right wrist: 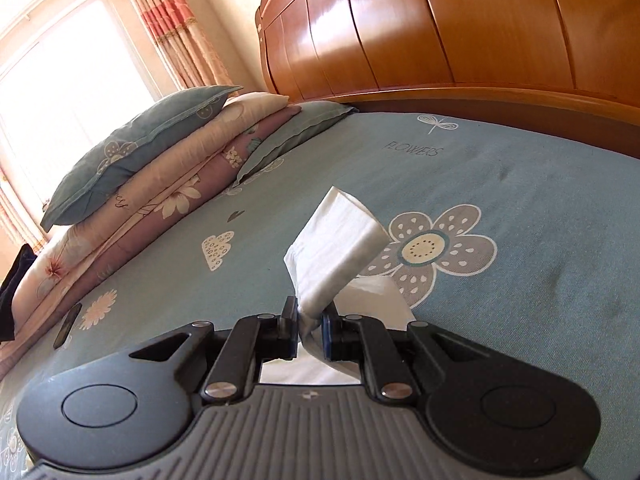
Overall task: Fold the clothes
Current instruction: 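Close the right gripper on the white sleeve cuff, then carry the sleeve cuff across the shirt body with the right gripper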
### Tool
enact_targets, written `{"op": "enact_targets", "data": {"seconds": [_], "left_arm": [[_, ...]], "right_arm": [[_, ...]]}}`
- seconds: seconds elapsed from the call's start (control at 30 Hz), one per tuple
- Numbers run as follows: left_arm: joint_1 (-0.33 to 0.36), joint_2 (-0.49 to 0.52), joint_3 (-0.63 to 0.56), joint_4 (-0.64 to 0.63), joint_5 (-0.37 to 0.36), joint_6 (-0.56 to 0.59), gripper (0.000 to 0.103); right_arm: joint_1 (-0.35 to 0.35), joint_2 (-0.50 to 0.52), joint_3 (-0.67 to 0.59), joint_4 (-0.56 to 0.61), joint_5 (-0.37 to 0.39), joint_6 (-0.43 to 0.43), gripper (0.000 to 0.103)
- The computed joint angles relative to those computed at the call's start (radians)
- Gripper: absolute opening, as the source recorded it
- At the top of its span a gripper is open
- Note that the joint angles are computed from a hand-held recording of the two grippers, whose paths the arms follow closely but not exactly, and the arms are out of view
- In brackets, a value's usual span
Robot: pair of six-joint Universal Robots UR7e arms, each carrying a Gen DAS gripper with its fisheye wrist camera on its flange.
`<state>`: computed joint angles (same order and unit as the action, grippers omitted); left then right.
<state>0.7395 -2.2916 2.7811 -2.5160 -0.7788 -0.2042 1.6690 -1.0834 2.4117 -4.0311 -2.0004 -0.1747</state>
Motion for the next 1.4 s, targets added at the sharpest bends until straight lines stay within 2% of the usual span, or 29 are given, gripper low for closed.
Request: {"op": "enact_targets", "data": {"seconds": [0.1, 0.17, 0.23, 0.33, 0.43, 0.5, 0.6, 0.8, 1.03, 1.13, 1.3, 1.4], "left_arm": [[0.052, -0.004, 0.026, -0.143, -0.026, 0.097, 0.102], [0.146, 0.043, 0.028, -0.282, -0.118, 0.179, 0.102], [0.215, 0.075, 0.023, -0.355, -0.165, 0.194, 0.102], [0.3, 0.082, -0.008, -0.34, -0.253, 0.217, 0.102], [0.322, 0.1, -0.003, -0.387, -0.261, 0.247, 0.102], [0.351, 0.118, -0.005, -0.417, -0.296, 0.278, 0.102], [0.35, 0.12, 0.0, -0.417, -0.299, 0.332, 0.102], [0.333, 0.109, -0.001, -0.385, -0.279, 0.344, 0.102], [0.302, 0.095, 0.008, -0.357, -0.238, 0.351, 0.102], [0.301, 0.09, 0.006, -0.349, -0.239, 0.35, 0.102], [0.33, 0.076, -0.003, -0.365, -0.293, 0.364, 0.102], [0.372, 0.056, -0.016, -0.375, -0.379, 0.409, 0.102]], "right_arm": [[0.068, 0.036, -0.024, -0.003, -0.075, -0.01, 0.013], [0.11, 0.042, -0.041, 0.03, -0.101, -0.013, 0.013], [0.157, 0.05, -0.064, 0.068, -0.13, -0.02, 0.013], [0.225, 0.073, -0.112, 0.141, -0.167, -0.026, 0.013], [0.276, 0.12, -0.158, 0.189, -0.194, -0.021, 0.013], [0.301, 0.152, -0.182, 0.215, -0.202, -0.015, 0.013], [0.338, 0.206, -0.223, 0.262, -0.233, -0.011, 0.013], [0.377, 0.251, -0.265, 0.355, -0.218, 0.02, 0.013], [0.44, 0.313, -0.323, 0.414, -0.219, -0.036, 0.013], [0.452, 0.337, -0.344, 0.444, -0.209, -0.027, 0.013], [0.481, 0.421, -0.385, 0.401, -0.244, -0.05, 0.013], [0.509, 0.508, -0.423, 0.339, -0.295, -0.103, 0.013]]}}
